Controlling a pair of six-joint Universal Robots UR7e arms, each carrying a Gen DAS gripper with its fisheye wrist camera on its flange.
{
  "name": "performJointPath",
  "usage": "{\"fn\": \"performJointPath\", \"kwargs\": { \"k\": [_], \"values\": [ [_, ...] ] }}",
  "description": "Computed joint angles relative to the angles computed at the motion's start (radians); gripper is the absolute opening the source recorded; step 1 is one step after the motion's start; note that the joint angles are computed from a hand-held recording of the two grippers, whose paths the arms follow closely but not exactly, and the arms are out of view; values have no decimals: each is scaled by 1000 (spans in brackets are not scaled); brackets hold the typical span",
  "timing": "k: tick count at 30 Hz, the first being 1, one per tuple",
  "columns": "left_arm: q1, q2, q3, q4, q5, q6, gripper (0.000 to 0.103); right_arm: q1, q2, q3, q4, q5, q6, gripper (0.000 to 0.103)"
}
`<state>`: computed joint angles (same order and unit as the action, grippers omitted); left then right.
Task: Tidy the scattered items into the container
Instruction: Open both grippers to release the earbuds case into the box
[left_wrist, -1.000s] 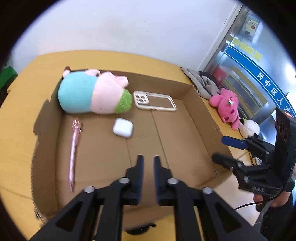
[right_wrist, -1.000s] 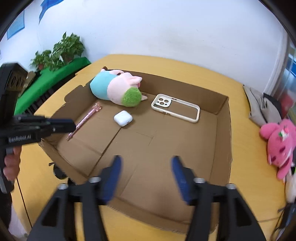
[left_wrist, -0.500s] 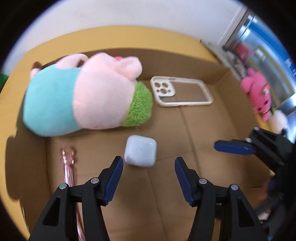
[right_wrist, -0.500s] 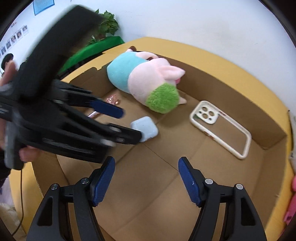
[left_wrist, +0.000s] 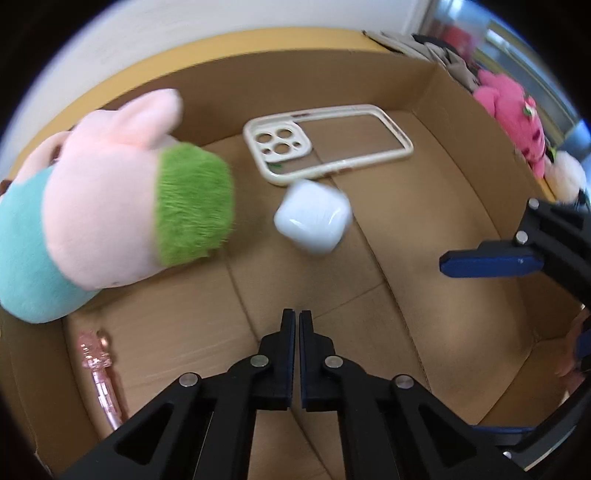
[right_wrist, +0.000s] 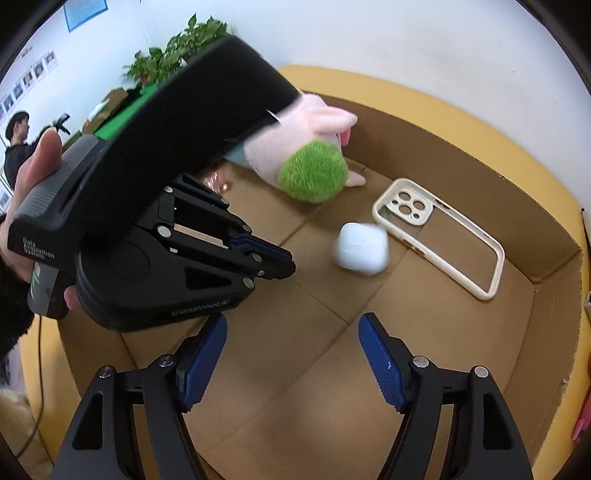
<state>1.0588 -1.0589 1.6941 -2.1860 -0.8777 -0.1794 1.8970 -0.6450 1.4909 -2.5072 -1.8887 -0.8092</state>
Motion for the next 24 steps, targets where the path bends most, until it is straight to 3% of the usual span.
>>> {"fn": "performJointPath", "kwargs": {
  "k": [5,6,8,9,10,12,16,20,24],
  "values": [
    [-5,-24,24,-83,-6,19,2,-2,7,-14,-17,-20,5,78],
    [-5,-32,24,-95,-12,21,8,-2,17,-25,-31,-35,12,78],
    [-1,-40,17,-100,-17,15,30,0,43,-55,-53,-71,27,78],
    [2,-40,12,-104,-17,11,50,0,66,-83,-60,-91,46,78],
    [7,-39,6,-111,-23,7,59,-1,86,-110,-58,-101,66,78],
    [18,-34,-9,-116,-27,-22,59,-5,131,-170,-52,-111,99,78],
    [36,-12,-39,-138,-34,-41,59,-1,203,-247,-62,-140,63,78],
    [43,-21,-32,-146,-47,-39,59,5,247,-310,-14,-156,13,59],
    [50,-33,-27,-143,-51,-46,59,11,258,-325,-8,-142,1,48]
  ]
}}
